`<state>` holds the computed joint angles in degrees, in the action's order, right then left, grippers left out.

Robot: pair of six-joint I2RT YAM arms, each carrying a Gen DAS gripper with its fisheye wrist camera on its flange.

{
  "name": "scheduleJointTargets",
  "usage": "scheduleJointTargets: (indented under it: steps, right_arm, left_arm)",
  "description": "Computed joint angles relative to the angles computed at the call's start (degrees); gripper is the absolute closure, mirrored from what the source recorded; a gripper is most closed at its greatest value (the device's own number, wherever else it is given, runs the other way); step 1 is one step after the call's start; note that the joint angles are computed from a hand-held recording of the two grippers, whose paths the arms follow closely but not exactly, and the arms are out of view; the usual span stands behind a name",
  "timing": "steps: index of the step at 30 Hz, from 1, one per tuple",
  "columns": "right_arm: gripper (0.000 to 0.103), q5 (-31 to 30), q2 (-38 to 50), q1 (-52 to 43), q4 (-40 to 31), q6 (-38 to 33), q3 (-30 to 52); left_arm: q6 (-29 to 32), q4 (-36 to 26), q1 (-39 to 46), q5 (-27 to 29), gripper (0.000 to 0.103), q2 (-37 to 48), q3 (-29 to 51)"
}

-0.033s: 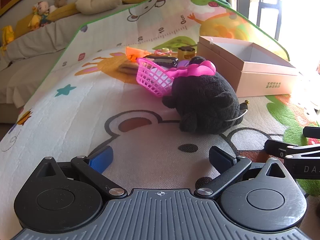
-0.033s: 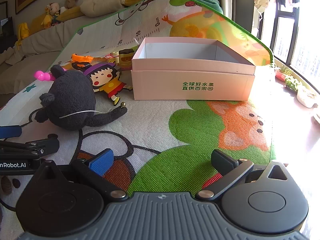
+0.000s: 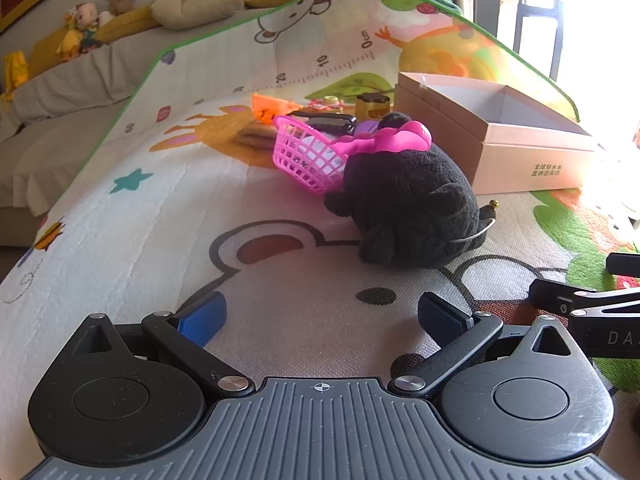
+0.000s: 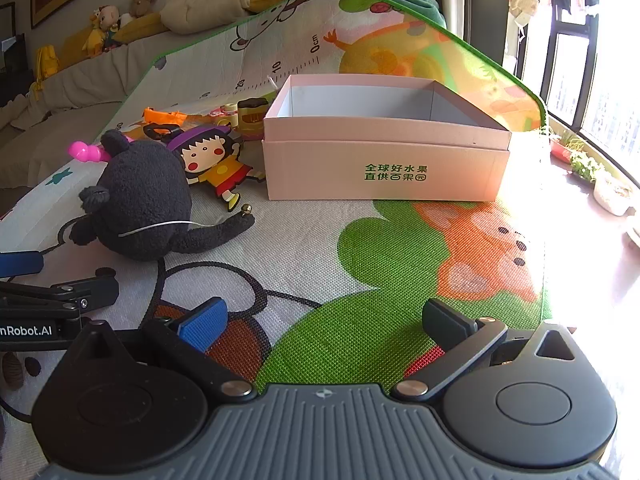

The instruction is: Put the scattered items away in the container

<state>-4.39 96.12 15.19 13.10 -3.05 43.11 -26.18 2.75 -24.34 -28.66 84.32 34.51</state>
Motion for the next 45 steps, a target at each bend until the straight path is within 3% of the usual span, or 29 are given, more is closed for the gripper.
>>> scheduleJointTargets:
  steps: [45]
  right_arm:
    - [0.0,0.3,0.1,0.2,0.2,0.1,-0.1]
  left_arm:
    - [-1.1,-0.3,-1.5,-1.1,0.0,2.1,1.8]
